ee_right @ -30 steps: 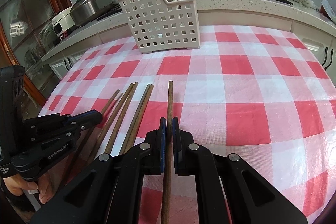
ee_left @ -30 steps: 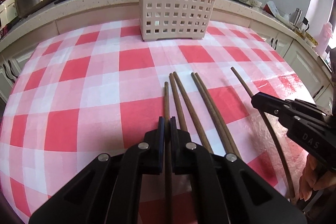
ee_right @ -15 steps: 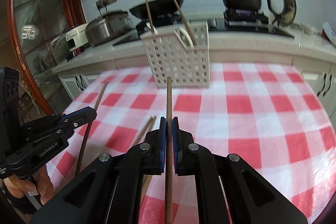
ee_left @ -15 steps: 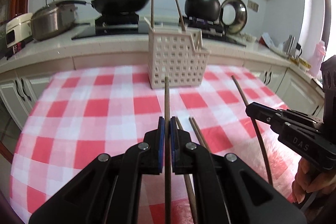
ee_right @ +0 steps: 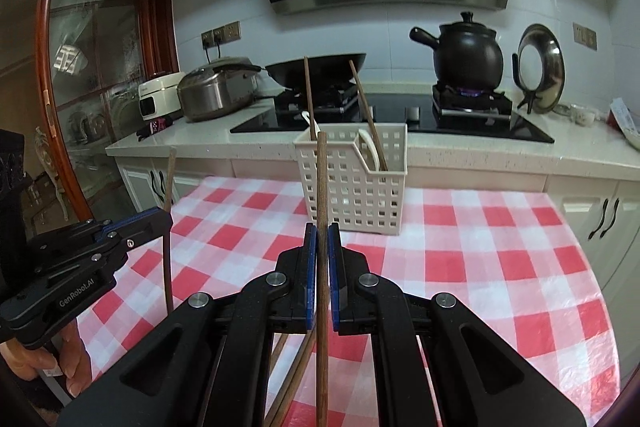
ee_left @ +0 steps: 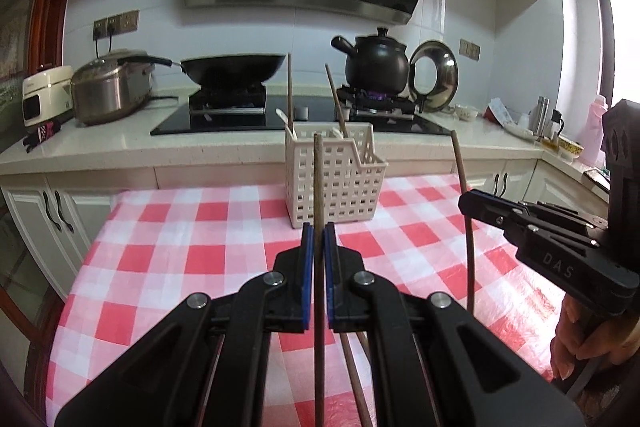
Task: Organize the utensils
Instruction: 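Lift both chopsticks upright and carry them down into the white basket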
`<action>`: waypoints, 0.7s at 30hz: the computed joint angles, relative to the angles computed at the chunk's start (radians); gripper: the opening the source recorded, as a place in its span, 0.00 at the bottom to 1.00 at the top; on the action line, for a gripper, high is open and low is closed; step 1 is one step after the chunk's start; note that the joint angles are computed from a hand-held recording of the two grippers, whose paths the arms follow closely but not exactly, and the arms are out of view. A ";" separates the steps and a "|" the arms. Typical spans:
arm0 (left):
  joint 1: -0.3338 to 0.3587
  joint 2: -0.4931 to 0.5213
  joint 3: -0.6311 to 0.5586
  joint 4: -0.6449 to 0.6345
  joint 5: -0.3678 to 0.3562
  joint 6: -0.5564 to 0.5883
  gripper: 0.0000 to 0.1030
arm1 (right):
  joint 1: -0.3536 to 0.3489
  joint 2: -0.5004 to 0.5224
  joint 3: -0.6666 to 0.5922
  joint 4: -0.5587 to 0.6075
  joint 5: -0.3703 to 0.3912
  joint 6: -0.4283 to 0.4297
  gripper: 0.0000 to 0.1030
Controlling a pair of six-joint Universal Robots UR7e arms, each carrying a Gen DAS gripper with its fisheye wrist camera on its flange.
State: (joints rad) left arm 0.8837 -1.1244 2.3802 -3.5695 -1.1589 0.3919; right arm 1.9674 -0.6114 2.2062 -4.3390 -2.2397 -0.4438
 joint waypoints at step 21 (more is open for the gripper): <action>-0.037 -0.005 -0.017 -0.031 0.002 0.028 0.05 | 0.043 -0.013 -0.049 -0.033 -0.014 -0.096 0.05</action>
State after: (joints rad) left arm 0.8466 -1.1294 2.3628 -3.6009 -1.1566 0.4196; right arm 2.0099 -0.6247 2.1570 -4.3715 -2.2538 -0.5403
